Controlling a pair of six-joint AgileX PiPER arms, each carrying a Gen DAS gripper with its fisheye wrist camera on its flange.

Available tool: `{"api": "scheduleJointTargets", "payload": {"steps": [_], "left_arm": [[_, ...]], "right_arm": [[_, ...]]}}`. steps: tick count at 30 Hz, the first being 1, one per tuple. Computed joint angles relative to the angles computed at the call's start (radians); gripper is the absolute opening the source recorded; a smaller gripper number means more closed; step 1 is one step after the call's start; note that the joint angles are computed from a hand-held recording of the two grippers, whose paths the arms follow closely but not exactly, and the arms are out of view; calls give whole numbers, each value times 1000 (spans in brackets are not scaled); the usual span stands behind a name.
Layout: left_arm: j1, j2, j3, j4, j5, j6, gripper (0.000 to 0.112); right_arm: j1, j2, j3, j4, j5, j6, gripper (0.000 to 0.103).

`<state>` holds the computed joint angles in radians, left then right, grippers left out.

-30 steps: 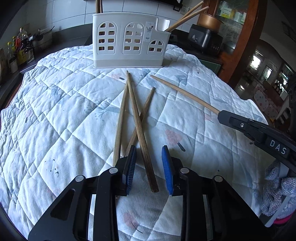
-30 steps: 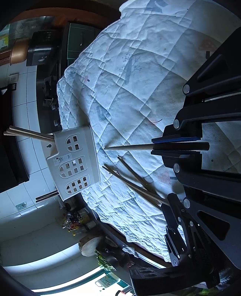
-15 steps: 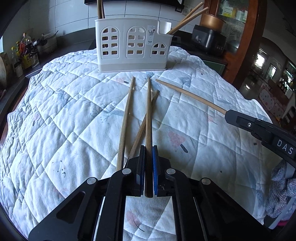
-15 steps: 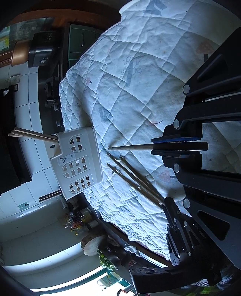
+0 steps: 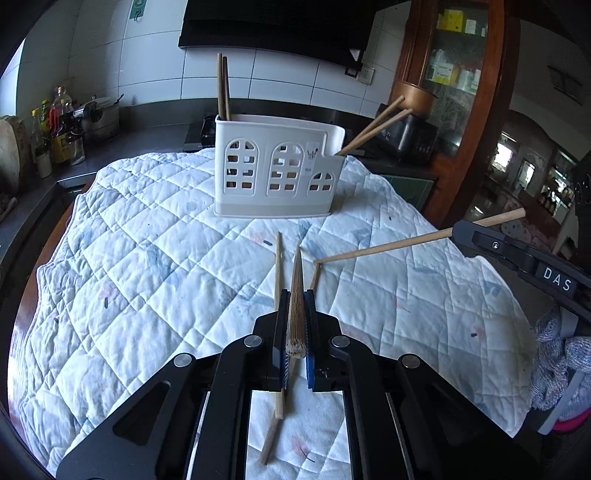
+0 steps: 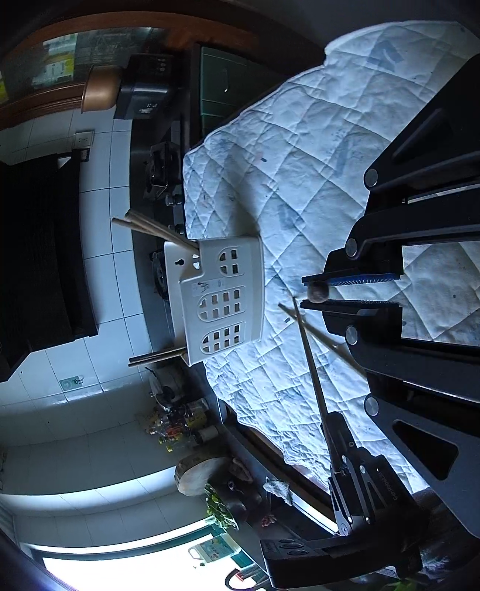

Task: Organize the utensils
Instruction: 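Carry both chopsticks up into the white holder and open both tools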

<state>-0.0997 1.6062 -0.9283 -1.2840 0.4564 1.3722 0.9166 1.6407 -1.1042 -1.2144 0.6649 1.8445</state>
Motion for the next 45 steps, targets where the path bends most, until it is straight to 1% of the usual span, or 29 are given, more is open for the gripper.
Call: {"api": "scheduleJointTargets", "payload": {"steps": [4,8,16,17,19,23,27,33,37,42,45], "left_arm": [[34,9,-53,10,43,-6,5],[60,28,-110,25,81,-26,5],[103,61,-216,57,181,-80,5],[104,59,-230,64,185,-87,5],[104,60,-266,88,197,-110,5],[109,88,-372,154,256,-195,5],[97,105,-453,210,264,-245,5],[88,139,-586,254,300,-314,5],[75,185,-747,300,321,-406,5],[46,290,-1035,412,337,-579,5],[24,381,-1229,495,343,-693,5]], "right_arm": [[-39,10,-89,98,-4,-172,7],[-56,23,-176,176,22,-317,7],[-75,51,-296,258,62,-490,7],[-77,55,-311,269,66,-512,7],[-87,59,-340,293,69,-554,7],[-106,66,-405,337,92,-651,7],[-122,73,-475,369,127,-747,7],[-155,84,-589,408,171,-860,7],[-197,102,-677,459,185,-936,7],[-251,179,-845,515,235,-1042,7],[-283,234,-936,551,254,-1090,7]]}}
